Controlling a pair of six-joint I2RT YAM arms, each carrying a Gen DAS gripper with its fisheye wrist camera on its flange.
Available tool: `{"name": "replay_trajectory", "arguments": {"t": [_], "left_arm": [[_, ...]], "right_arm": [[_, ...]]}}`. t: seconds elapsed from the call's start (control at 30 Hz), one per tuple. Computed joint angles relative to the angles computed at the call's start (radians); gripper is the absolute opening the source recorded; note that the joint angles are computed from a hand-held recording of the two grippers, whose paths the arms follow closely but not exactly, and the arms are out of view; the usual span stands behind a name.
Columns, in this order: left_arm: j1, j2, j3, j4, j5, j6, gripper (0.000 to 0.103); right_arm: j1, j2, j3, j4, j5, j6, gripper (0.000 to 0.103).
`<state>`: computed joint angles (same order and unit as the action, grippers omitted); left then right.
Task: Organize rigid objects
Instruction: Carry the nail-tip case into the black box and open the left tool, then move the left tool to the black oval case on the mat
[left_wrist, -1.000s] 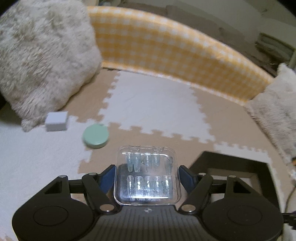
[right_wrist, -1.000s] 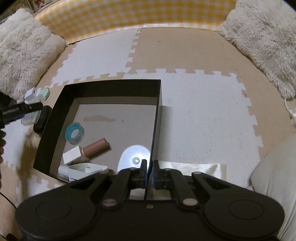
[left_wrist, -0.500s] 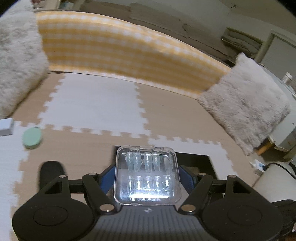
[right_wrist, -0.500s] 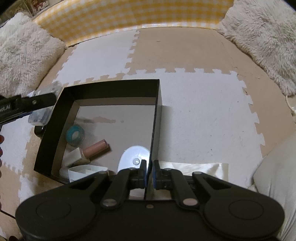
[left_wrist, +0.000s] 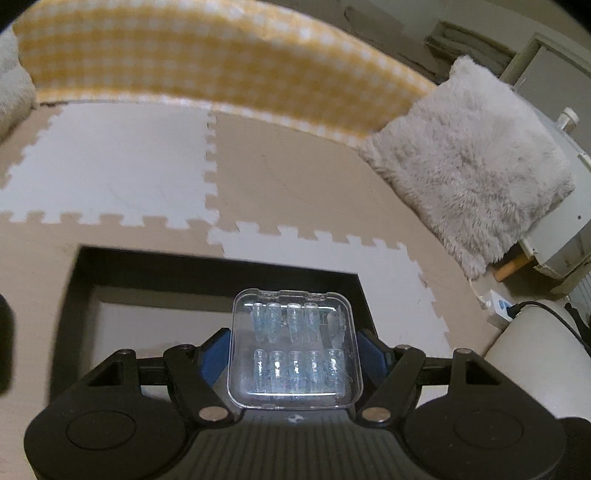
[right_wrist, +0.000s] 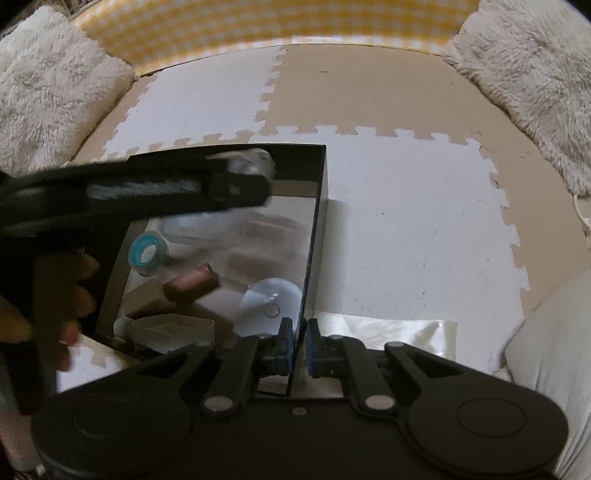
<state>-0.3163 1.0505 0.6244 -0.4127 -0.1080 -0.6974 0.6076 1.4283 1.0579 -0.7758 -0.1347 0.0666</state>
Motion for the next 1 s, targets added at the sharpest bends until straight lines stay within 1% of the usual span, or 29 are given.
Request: {"name": "replay_trajectory", "arguments": {"t": [0.13, 0.23, 0.3, 0.33, 0.43, 0.57, 0.73, 0.9, 1.0], "left_arm": [[0.015, 0.076, -0.012, 0.074, 0.023, -0.009, 0.074], [0.017, 0.121, -0.011, 0.113, 0.009, 0.006, 0.074], [0.032, 0.148, -0.016, 0.142, 0.041, -0.013, 0.074], [0.027, 0.165, -0.013, 0.148, 0.03, -0.024, 0.075], [0.026, 0.184, -0.017, 0.164, 0.018, -0.013, 0.077], [0.032, 0.177, -0.004, 0.129, 0.021, 0.008, 0.087], [0.027, 0.145, 0.001, 0.074, 0.02, 0.039, 0.092], [-0.006, 0.103, 0.006, 0.017, 0.003, 0.056, 0.102], [-0.03, 0.082, 0.011, -0.02, -0.014, 0.066, 0.103]], "right_arm": [[-0.001, 0.003, 0.003, -0.002, -0.003, 0.0, 0.007], [-0.002, 0.005, 0.004, -0.002, -0.006, 0.001, 0.008], [-0.009, 0.006, 0.003, 0.0, -0.013, -0.001, 0.008], [-0.011, 0.007, 0.002, 0.0, -0.017, -0.004, 0.008], [-0.012, 0.004, -0.001, 0.002, -0.02, -0.018, 0.008], [-0.019, 0.005, -0.002, 0.002, -0.029, -0.019, 0.008], [-0.018, 0.008, 0.002, 0.0, -0.028, -0.025, 0.008], [-0.021, 0.002, -0.003, 0.002, -0.03, -0.03, 0.008], [-0.016, -0.004, -0.011, 0.009, -0.025, -0.032, 0.008]]}}
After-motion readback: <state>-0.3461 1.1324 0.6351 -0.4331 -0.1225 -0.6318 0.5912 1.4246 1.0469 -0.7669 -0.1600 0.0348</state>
